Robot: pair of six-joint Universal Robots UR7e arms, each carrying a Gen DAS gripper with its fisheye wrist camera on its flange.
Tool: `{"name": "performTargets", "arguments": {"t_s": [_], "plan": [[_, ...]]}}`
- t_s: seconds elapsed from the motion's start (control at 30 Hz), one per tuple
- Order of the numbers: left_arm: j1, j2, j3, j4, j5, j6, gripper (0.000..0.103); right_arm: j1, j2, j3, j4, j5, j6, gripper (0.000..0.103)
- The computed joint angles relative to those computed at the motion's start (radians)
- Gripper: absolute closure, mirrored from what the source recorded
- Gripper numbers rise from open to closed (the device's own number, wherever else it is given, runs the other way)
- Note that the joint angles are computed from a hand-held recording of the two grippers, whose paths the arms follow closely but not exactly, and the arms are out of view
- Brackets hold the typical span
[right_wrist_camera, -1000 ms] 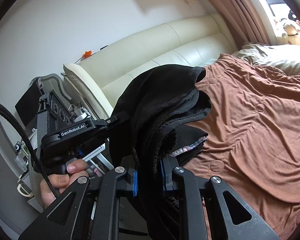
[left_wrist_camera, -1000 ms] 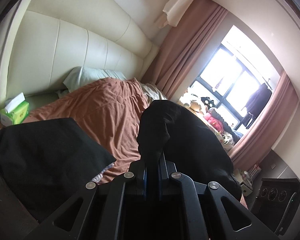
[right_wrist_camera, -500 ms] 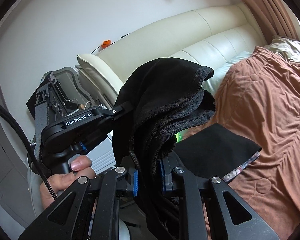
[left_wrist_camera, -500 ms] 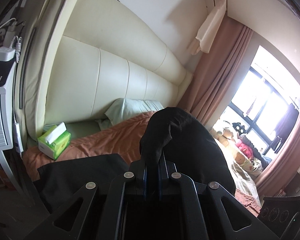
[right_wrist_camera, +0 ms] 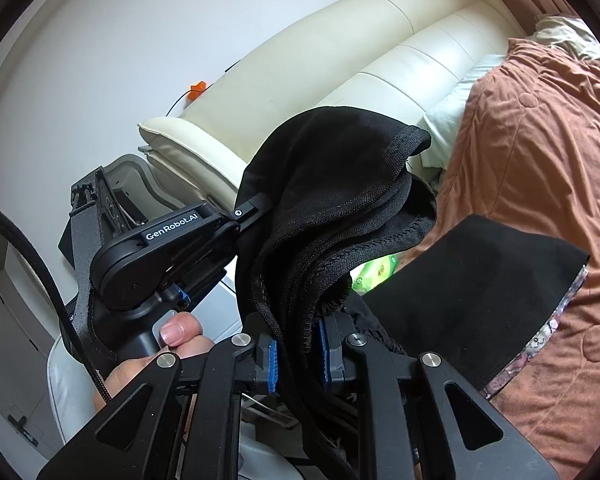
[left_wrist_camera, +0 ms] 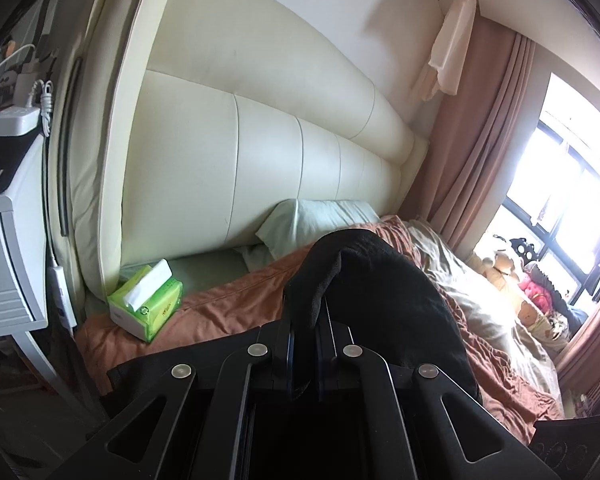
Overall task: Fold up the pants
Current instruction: 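Carry the shorts with both grippers onto the stack of black clothes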
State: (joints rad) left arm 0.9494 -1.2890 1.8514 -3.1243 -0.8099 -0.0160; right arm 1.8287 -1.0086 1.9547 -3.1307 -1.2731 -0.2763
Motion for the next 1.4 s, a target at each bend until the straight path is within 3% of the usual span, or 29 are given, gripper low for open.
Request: {"name": "performTargets", "arguments": {"t_s": [0.23,0.47,0.7,0.8,0.87,0.9,1.0,1.03,1.13,1.2,1.3,1.33,1.4], "plan": [[0.072,0.110,-0.081,0.055,-0.043,-0.024,0.095,-0.038,0.105,-0.114,0.021,-0.049,0.025,0.090],[0.093,0.189,-0.146,0.098,-0.039,0.003,0.095,-0.085,0.169,-0.210,0.073,-0.031,0.087,0.090],[0.113,0.264,-0.237,0.187,-0.023,-0.001,0.092,-0.102,0.201,-0.235,0.039,-0.061,0.110,0.090],[0.102,0.263,-0.233,0.186,0.024,0.003,0.068,-0.095,0.202,-0.246,0.049,-0.125,0.113,0.087],[0.094,0.242,-0.199,0.125,0.011,0.020,0.036,-0.083,0.196,-0.254,0.070,-0.181,0.098,0.085],[0.089,0.233,-0.182,0.099,0.011,0.026,0.034,-0.081,0.194,-0.255,0.071,-0.204,0.098,0.079],[0.078,0.198,-0.133,0.094,0.007,0.013,0.034,-0.087,0.172,-0.233,0.041,-0.246,0.159,0.045],[0.076,0.186,-0.113,0.091,0.002,0.005,0.034,-0.093,0.163,-0.220,0.025,-0.245,0.173,0.040],[0.069,0.162,-0.063,0.096,-0.001,-0.019,0.034,-0.107,0.129,-0.183,0.005,-0.231,0.180,0.040],[0.064,0.150,-0.035,0.103,-0.008,-0.028,0.040,-0.105,0.120,-0.174,-0.021,-0.241,0.160,0.040],[0.062,0.143,-0.012,0.139,-0.019,-0.064,0.057,-0.098,0.081,-0.132,-0.044,-0.228,0.125,0.042],[0.063,0.141,-0.008,0.158,-0.026,-0.082,0.067,-0.096,0.073,-0.124,-0.051,-0.223,0.112,0.046],[0.063,0.136,0.008,0.173,-0.044,-0.100,0.071,-0.090,0.059,-0.115,-0.048,-0.198,0.089,0.054]]}}
